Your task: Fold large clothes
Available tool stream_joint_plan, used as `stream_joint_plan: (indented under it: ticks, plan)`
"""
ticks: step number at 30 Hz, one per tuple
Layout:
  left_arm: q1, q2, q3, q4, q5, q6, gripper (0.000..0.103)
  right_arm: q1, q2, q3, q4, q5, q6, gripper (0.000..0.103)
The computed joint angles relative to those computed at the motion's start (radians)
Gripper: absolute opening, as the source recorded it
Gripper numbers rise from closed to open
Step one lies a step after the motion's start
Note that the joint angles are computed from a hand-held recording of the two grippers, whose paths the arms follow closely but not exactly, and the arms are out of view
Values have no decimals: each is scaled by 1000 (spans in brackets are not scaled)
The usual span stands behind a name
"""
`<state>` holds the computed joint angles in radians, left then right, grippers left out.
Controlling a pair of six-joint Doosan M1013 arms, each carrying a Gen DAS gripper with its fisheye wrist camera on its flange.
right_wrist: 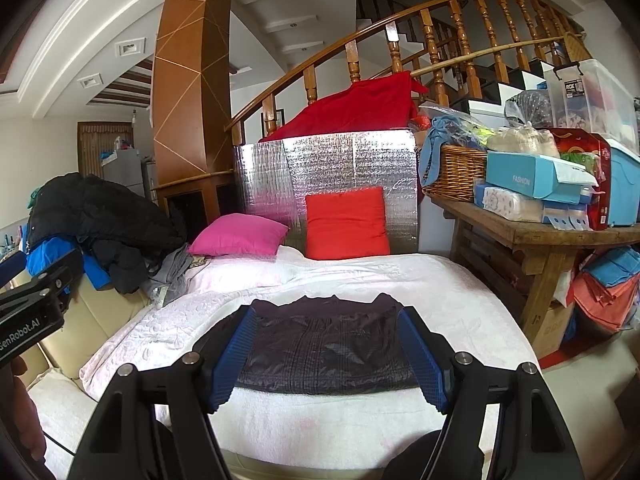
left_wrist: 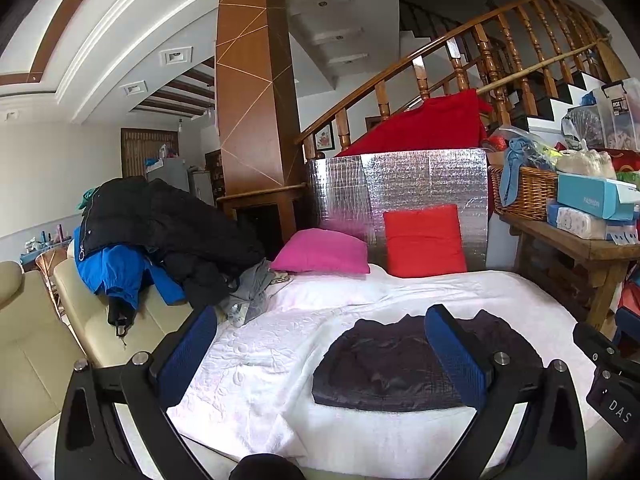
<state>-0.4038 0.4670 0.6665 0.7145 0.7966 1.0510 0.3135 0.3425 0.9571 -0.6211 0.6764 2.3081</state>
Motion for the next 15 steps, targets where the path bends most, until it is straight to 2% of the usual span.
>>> stream_joint_plan:
  ticks: [15]
  plan:
    - [-9, 1, 0, 30, 14, -37, 103, 8, 10, -16, -11, 9, 6, 76]
